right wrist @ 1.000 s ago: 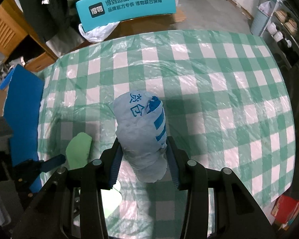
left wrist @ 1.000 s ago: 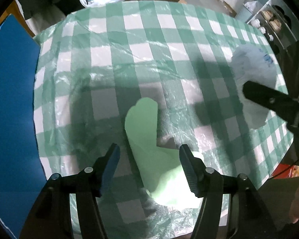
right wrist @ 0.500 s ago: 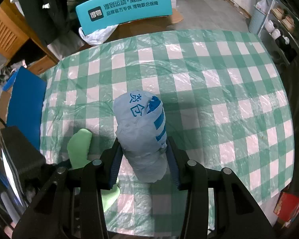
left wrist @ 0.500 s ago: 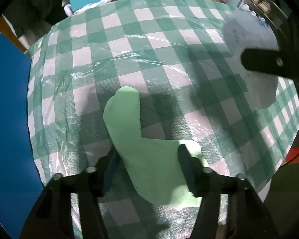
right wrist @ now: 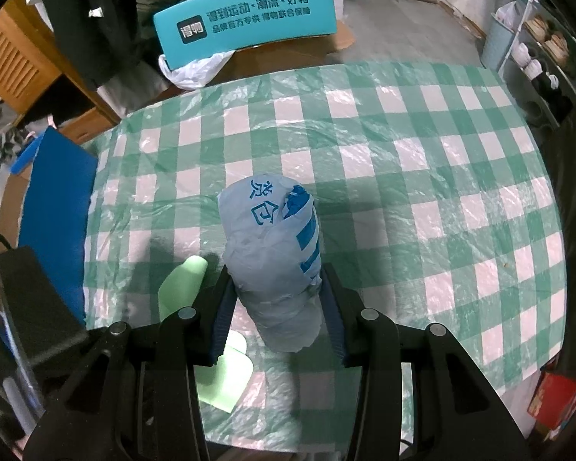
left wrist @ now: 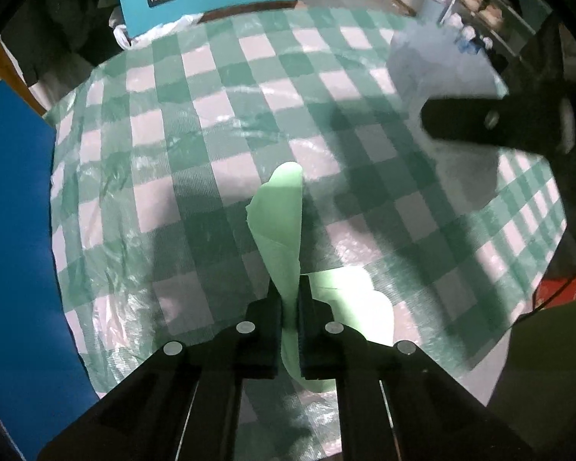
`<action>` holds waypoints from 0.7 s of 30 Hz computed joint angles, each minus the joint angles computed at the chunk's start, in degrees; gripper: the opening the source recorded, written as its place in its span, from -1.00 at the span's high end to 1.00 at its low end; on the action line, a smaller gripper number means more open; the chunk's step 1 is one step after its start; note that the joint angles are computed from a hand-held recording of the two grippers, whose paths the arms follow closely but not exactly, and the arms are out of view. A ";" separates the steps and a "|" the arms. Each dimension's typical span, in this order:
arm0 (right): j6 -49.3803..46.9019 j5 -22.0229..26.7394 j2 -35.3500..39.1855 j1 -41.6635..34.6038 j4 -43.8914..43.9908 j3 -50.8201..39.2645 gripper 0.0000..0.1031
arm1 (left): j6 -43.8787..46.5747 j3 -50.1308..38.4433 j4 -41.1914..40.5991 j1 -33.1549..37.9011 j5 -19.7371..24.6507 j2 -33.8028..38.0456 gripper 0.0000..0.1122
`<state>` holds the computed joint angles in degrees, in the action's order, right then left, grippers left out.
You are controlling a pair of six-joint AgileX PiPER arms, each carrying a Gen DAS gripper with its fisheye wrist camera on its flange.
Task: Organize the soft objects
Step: 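Grasp the light-green foam piece with the left gripper while the right holds the white sock, then carry the green foam with the left gripper while the right carries the white sock to the box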
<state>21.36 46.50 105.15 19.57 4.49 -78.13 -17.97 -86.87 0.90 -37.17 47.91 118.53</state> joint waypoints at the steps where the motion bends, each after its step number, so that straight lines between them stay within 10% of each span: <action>1: 0.04 0.01 -0.20 0.16 -0.11 -0.01 0.20 | -0.24 0.02 0.33 -0.08 -0.10 -0.50 0.89; 21: 0.92 1.83 -3.76 4.12 -4.12 -2.83 0.20 | -2.89 -1.10 6.21 4.88 -0.32 -7.95 0.89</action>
<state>22.28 48.32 101.39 23.69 0.37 -80.96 -20.85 -87.97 7.10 -32.29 47.59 110.58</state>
